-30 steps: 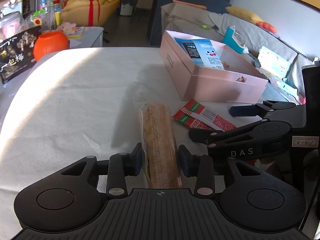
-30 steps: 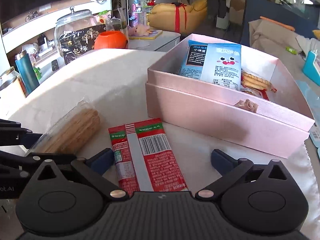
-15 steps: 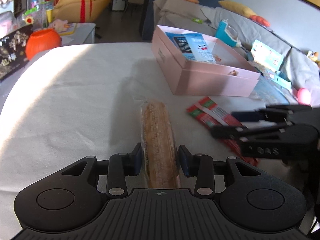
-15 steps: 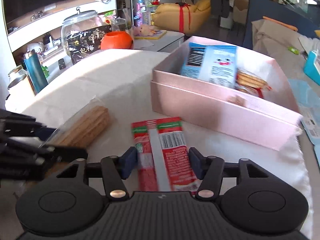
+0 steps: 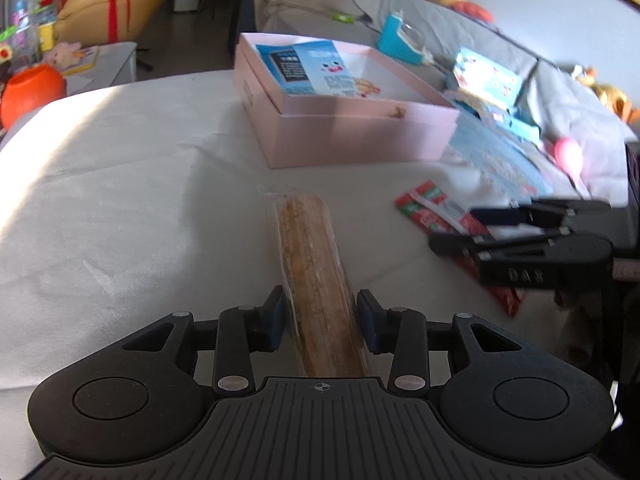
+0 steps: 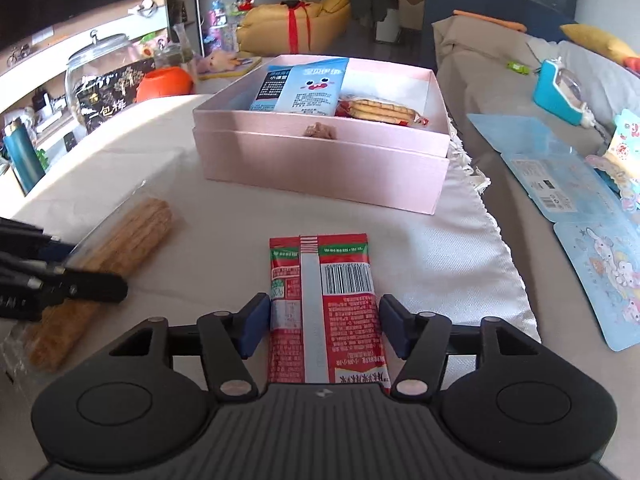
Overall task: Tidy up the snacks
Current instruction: 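Lift both snacks over the pink box and open both grippers to drop them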
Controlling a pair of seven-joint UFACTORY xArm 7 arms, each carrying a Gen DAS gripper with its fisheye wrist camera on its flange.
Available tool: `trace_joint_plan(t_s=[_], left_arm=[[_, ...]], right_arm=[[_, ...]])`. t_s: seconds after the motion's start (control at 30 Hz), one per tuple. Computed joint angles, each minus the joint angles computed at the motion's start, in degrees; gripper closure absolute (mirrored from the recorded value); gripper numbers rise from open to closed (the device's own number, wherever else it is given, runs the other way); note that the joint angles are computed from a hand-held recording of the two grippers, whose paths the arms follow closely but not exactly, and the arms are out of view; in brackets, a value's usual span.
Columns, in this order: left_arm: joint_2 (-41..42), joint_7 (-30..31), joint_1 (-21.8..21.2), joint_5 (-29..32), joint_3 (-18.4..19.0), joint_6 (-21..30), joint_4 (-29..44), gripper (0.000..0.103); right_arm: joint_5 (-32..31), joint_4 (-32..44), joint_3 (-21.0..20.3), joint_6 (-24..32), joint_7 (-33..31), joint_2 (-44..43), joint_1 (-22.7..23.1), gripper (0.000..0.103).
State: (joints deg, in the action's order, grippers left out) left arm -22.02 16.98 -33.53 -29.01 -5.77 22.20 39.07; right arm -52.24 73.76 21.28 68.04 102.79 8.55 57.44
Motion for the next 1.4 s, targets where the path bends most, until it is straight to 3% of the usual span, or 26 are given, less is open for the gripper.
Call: trace_joint_plan(t_s=[0.27,0.47,0.57,0.8,0.97,1.4], left_arm=[[-0.13,-2.13,0.8,4.15,-1.76,-2.02,-0.82,0.06],[-0.21,-6.57,1.42,5.17,-1.65,0.96,0.58,0.067],[-1.57,-6.29,0.57,3.87,-0.95,1.75,-0.05,0.069],[-6.17,-10.01,1.52,7.32,-2.96,1.99,-1.48,0.069],[-9.15,-11.24,1.08,9.1,-2.25,-0.15,-1.96,0.069],[-4.33,-11.39,-1.42,8.83,-1.4,-1.17,0.73,0.069]], right_arm=[[-1.93,1.24,-1.2,-1.96,-0.14,1.51,-0.39,0.04],[-0.94,0.33,-0.96,-6.04,-1.75,-0.33,-0.72,0.051],[-1.48,0.58,-0.01,-2.89,-1.1,-1.17,0.12,0.052],[-2.07,-2.51,2.71,0.87,1.39,-5.82,0.14,0.054],[-1.62,-5.5,4.69,0.28,3.55,-8.96,-1.72,0.054],[-1.43,-5.45,6.08,-0.44,4.23,-9.38,-3.71,0.055]])
